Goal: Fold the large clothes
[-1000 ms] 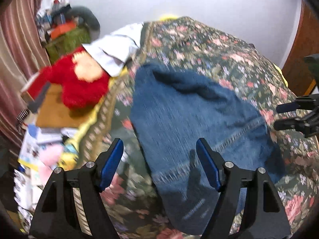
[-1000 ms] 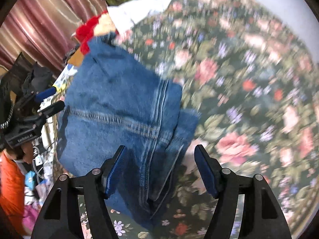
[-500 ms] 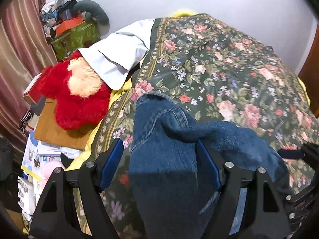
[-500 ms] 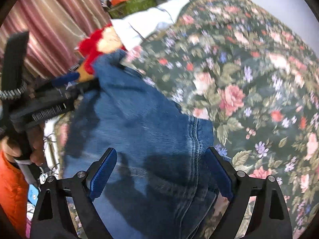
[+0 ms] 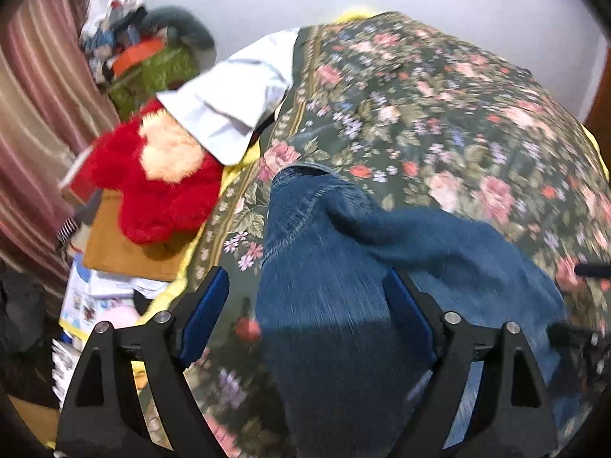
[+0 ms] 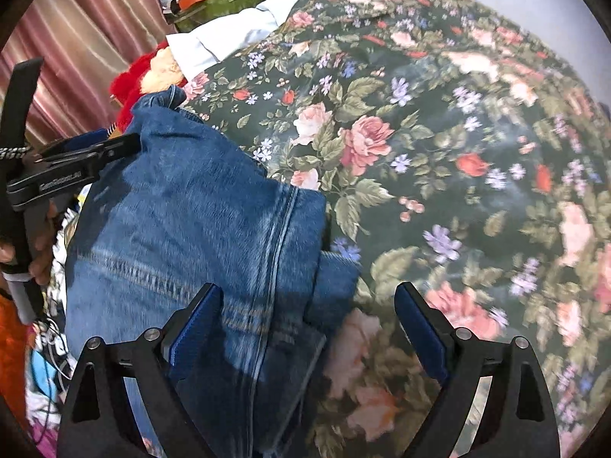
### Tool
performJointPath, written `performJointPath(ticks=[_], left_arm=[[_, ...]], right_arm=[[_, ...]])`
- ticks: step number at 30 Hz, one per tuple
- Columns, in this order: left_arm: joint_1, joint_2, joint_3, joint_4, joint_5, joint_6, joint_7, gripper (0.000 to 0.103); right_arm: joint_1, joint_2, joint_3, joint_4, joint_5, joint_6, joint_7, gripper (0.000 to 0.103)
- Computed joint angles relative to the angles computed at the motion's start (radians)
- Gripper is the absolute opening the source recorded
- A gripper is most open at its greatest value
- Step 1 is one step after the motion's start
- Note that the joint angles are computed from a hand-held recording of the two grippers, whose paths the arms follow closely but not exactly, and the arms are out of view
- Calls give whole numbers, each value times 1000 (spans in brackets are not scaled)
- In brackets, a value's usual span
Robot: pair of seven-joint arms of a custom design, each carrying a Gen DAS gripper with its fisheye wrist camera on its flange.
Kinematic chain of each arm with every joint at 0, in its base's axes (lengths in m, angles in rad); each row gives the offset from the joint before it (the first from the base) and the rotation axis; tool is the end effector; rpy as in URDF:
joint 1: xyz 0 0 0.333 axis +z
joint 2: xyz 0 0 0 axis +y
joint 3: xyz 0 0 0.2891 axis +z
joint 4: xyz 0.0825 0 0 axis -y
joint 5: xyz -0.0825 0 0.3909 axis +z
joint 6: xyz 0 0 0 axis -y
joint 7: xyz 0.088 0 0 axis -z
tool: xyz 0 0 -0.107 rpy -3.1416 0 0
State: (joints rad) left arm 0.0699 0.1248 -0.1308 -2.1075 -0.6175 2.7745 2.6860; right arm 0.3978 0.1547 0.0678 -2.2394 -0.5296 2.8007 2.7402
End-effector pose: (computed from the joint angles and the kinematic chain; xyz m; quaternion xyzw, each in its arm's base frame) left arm 0.6030 -0.0100 0.3822 -0.4213 0.8500 -0.2470 0.1972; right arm 0.4994 0.2773 0.3079 -0.5993 0.7651 -0.1243 0.2002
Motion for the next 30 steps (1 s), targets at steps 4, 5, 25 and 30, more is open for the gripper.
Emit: performJointPath(ticks=[4,5,25,30], left_arm=[[9,-166,13,-119,-205,-33,234,85],[1,-218,33,-149,-258,-57,280,85],[5,-1125,438,-544,-521,-495,407,85],[43,-1252,473,-626,-486,-495,389,85]], right_arm=[[39,-95,14,-22,-124,-110,92,91],[40,-117,24,-29,-154,-119,115,91],[59,-668,442,-92,-661,-480,671,91],[103,-662,528,-68,-679,-629,722,91]])
